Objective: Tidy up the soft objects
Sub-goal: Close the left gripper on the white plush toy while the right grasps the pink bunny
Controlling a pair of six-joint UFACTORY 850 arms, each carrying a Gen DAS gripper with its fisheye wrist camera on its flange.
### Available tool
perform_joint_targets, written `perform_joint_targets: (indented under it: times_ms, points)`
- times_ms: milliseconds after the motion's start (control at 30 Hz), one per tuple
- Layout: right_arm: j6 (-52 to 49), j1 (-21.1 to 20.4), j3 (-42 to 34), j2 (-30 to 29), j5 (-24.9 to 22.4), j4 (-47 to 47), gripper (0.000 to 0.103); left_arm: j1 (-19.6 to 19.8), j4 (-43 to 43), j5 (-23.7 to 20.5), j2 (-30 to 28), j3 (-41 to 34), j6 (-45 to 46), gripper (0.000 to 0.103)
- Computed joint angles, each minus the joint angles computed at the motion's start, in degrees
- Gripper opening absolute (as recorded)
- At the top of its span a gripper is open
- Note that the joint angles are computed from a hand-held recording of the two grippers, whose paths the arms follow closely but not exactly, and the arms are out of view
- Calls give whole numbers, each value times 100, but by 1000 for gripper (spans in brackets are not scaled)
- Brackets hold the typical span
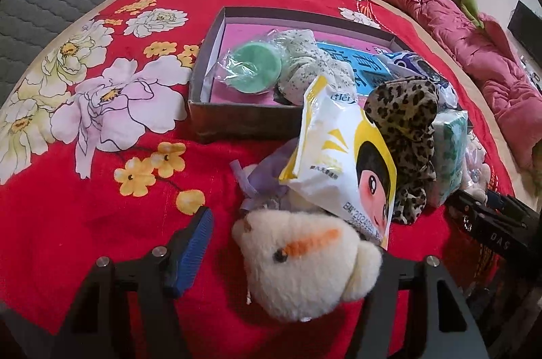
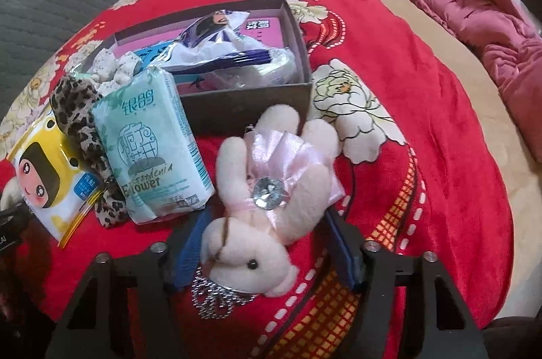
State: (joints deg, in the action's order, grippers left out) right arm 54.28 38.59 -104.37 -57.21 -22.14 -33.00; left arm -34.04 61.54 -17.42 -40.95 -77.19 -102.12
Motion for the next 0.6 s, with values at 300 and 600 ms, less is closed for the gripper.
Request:
perform_joint_targets:
  times_ms: [300,600]
  points:
    - [-218,-105,409,281,334,423,49,105,376,400,276,395,-588,47]
    - [-90,-144,634,452,525,438,49,167,1749,750,668,908,-2224,44]
